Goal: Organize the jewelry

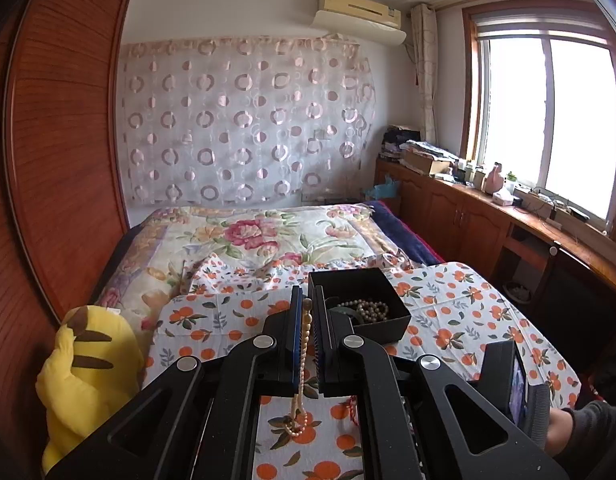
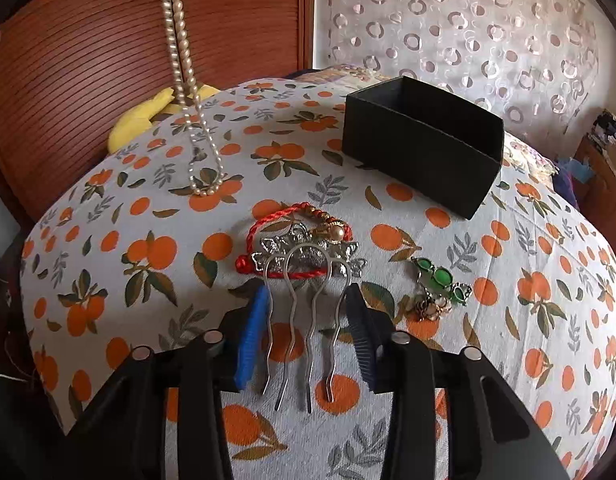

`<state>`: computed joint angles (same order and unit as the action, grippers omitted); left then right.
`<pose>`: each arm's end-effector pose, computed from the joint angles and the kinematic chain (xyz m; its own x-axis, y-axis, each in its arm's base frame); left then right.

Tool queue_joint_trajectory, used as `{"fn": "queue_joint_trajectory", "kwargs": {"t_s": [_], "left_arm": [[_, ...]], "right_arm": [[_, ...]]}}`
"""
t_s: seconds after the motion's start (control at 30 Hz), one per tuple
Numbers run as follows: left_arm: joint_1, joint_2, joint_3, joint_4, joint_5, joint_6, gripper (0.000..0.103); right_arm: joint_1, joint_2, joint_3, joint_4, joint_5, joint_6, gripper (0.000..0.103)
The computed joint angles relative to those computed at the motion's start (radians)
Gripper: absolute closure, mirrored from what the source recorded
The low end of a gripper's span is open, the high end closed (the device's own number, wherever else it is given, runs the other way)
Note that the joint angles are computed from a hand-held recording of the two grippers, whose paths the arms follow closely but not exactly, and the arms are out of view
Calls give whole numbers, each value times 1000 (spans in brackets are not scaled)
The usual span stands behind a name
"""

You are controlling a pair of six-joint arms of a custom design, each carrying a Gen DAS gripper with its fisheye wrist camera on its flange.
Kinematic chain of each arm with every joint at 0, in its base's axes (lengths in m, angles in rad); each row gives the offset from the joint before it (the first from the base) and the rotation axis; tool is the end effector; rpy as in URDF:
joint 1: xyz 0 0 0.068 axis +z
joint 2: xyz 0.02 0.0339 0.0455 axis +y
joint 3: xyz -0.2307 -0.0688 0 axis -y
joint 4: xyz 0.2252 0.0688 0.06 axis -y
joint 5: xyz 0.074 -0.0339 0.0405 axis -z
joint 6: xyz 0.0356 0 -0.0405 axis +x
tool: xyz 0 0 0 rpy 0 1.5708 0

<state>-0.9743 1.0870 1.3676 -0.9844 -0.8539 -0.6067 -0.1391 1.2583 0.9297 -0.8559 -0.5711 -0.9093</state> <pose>0.1271 -0.1394 0.3747 -0.4245 -0.0417 -0.9045 -0.0259 0.9991 -0.0339 0.2213 -0.0115 0.2209 -0.4964 -0.6008 -0.6265 -0.7761 0.6305 0.0103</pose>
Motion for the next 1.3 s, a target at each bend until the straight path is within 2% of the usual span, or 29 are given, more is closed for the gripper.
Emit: {"fn": "queue_joint_trajectory", "kwargs": {"t_s": [0.33,0.4,0.73,0.8,1.07,1.17,1.3], "left_arm": [[-2,-2,-8,7,-4,3,99],[-2,-3,-9,6,-4,2,99],[-3,-3,-13,7,-3,0,99],[-3,-4,-14,7,-3,1,99],[-3,-7,-17,10,-3,0,99],[0,-6,-15,9,-1,3,99],[1,-5,-12,7,0,3,99]], "right_arm": [[-64,-29,12,-83,-79,-69,65],[-67,-33,13,-79,-76,-65,97],[-82,19,30,-65,-70,-38,96],[-72,14,26,-64,-63,-27,93],[-29,-61,-22,-7,25,-15,92],[-39,-46,-22,70,90,19,92],[-102,31,51,10,9,2,92]]}}
